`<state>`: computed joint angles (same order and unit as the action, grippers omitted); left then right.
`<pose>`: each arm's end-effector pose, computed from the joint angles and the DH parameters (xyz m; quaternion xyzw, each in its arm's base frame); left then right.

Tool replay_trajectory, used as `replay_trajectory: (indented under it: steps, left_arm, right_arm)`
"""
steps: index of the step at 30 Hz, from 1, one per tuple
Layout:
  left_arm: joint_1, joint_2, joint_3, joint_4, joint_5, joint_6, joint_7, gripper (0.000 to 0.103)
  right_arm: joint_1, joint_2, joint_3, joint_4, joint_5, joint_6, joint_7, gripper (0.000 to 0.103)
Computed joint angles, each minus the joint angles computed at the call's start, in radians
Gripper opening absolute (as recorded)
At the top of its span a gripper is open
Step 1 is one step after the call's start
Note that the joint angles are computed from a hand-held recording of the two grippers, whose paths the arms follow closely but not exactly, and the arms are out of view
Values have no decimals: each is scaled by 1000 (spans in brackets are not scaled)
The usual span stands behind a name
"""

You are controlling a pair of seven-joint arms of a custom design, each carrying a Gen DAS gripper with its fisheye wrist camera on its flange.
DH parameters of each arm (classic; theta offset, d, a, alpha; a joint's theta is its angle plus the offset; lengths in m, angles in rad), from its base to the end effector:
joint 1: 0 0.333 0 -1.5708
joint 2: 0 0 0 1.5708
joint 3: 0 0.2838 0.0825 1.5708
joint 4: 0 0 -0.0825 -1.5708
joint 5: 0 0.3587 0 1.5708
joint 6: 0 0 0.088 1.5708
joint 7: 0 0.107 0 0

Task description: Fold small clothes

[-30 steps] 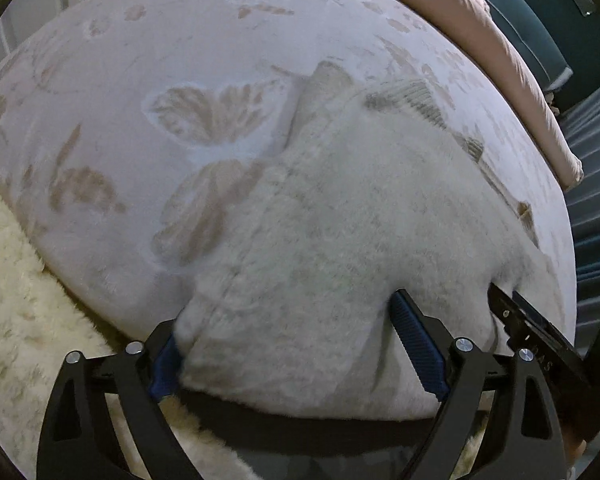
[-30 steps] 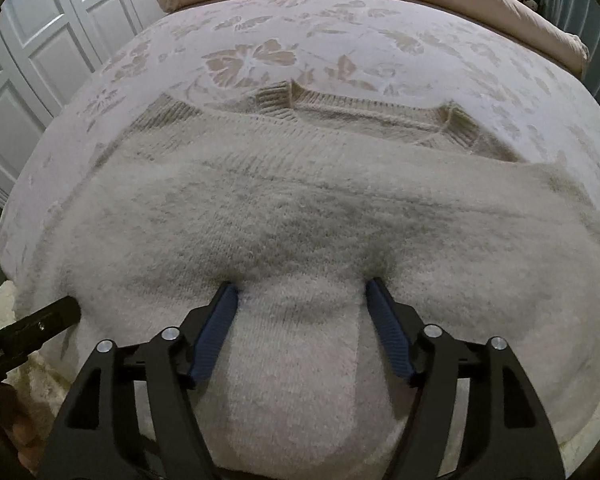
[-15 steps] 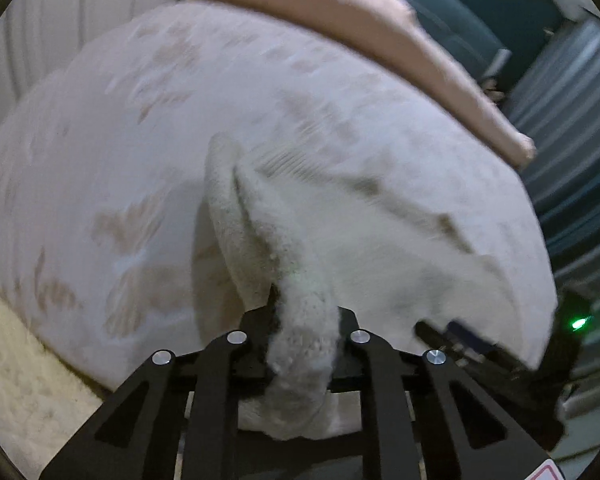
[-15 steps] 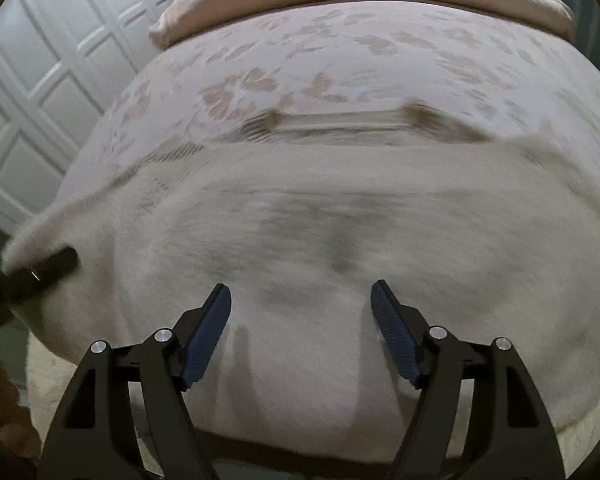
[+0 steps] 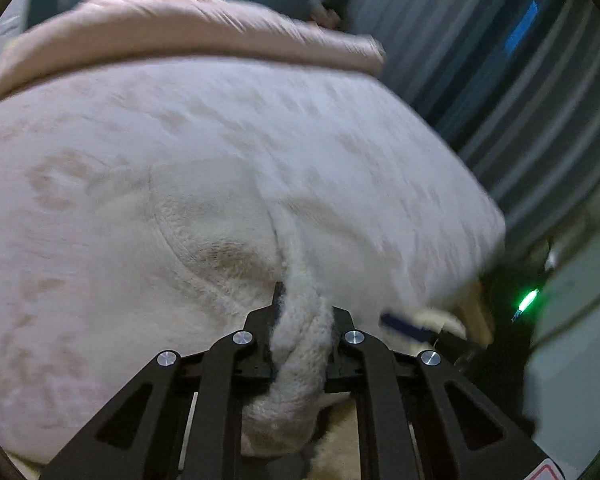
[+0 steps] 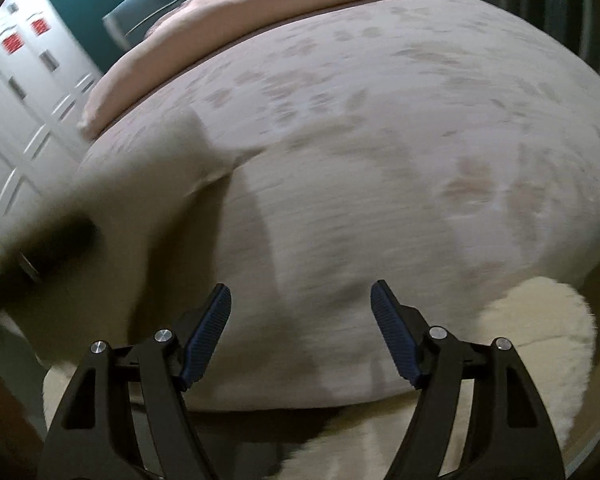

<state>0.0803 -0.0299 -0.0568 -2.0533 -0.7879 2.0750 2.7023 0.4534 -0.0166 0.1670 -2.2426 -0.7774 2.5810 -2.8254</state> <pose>0.5334 -0.0239 0.4476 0.3838 -0.8582 0.3376 0.0467 0.4232 0.3178 0.3911 -0.4153 0.8575 -0.1551 0.2610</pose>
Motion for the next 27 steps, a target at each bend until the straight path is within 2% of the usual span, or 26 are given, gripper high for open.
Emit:
replay_trajectory:
  steps: [2,3,5,6,9,10,11,13,14,16,17,19,20,21,22,23,24,25,26,27]
  left_arm:
    - [-28,8,-29,-57,67,57,-17,9]
    - [-40,11,-39,-88,89,111,-18,9]
    - [-57,-5,-48,-145,104,193,7,13]
    - [-58,-21,-42,-161,89,200,25,13]
    - [-49,-62,-13,-161,68,147,50,34]
    - [-42,-70,0,-153,62,125,56,50]
    - [-31,-82,15,-149,47,105,65,60]
    - [-9,-112,40,-163,36,98,96,67]
    - [-3,-121,41,-176,43,119,102,68]
    - [12,-127,49,-191,74,154,104,69]
    - [25,-119,55,-189,106,157,92,71]
    - [43,-100,61,-186,151,168,68,73]
    - [53,-80,58,-182,199,176,42,73]
    - [59,-62,54,-175,240,176,13,73]
    - [65,-37,48,-164,292,174,-34,73]
    - [70,-20,48,-154,311,167,-59,73]
    - [77,3,51,-130,321,141,-79,73]
    - [79,24,47,-112,337,127,-106,73]
    - [80,32,43,-108,341,129,-111,73]
    - [81,36,40,-107,341,132,-111,73]
  right_arm:
    - [-7,-46,-3,-56,3,-15,33,69]
    - [-13,-62,-3,-76,8,-20,42,69]
    - [-32,-101,-2,-127,-9,16,87,69]
    - [-41,-114,2,-141,-20,27,104,69]
    - [-66,-139,12,-157,-51,64,119,69]
    - [-74,-142,13,-159,-61,87,121,69]
    - [-84,-139,12,-158,-77,128,125,70]
    - [-105,-116,6,-147,-104,225,140,74]
    - [-120,-87,-2,-133,-125,303,157,74]
    - [-131,-29,-10,-96,-137,392,175,75]
    - [-130,20,-22,-71,-85,457,122,76]
    - [-112,76,-32,-31,5,492,34,77]
    - [-130,120,-3,-7,127,522,-95,77]
    - [-148,143,31,9,227,516,-195,77]
    - [-153,165,48,31,279,504,-248,77]
    - [-181,196,91,61,359,494,-345,72]
    - [-197,220,120,91,413,465,-412,55]
    - [-224,245,162,129,482,425,-494,45]
    - [-236,251,180,144,523,408,-546,25]
    - [-222,240,164,148,523,405,-557,15]
